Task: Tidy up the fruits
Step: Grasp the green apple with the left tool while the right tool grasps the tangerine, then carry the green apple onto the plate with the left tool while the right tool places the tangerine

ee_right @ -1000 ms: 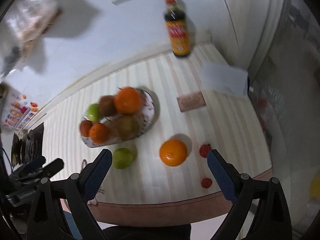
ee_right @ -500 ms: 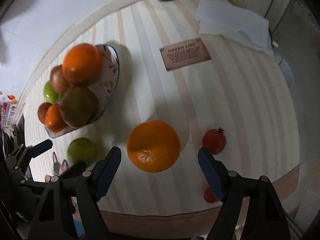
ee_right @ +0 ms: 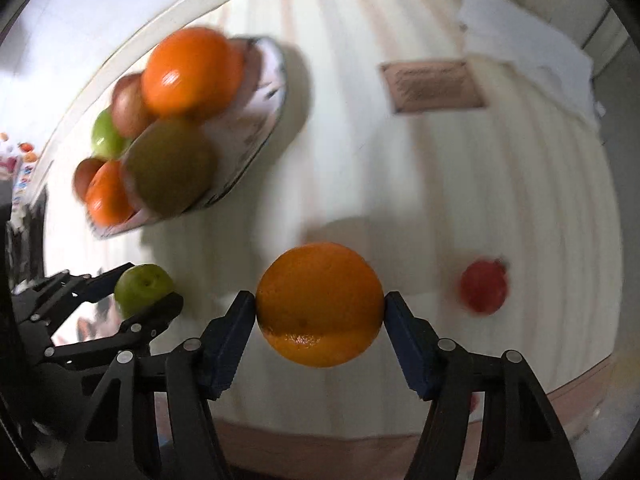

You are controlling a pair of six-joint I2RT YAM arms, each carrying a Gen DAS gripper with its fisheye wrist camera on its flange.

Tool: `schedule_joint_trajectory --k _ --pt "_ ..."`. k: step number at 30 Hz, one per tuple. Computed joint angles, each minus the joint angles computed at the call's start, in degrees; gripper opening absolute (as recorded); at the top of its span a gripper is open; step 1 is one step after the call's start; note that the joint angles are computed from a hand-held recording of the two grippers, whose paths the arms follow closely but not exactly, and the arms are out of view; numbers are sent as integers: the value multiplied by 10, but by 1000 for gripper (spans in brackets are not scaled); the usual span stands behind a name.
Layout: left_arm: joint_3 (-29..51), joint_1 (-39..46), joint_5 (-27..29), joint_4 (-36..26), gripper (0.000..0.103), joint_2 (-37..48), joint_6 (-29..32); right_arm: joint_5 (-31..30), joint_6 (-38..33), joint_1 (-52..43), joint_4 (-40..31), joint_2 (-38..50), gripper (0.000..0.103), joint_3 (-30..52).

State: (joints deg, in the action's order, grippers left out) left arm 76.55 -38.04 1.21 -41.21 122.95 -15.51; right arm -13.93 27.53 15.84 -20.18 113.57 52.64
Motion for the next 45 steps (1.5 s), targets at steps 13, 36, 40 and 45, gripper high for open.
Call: schedule_joint_trajectory --k 13,36,40,45 --pt "-150 76 39 64 52 -83 -79 -55 56 65 47 20 70 -15" --pt "-66 71 40 5 52 -172 -81 -13 63 68 53 -63 68 -33" --pt "36 84 42 -37 52 -142 -57 -18 47 31 35 -77 68 -2" --pt "224 88 28 -94 52 -4 -27 -18 17 -17 3 -17 68 95"
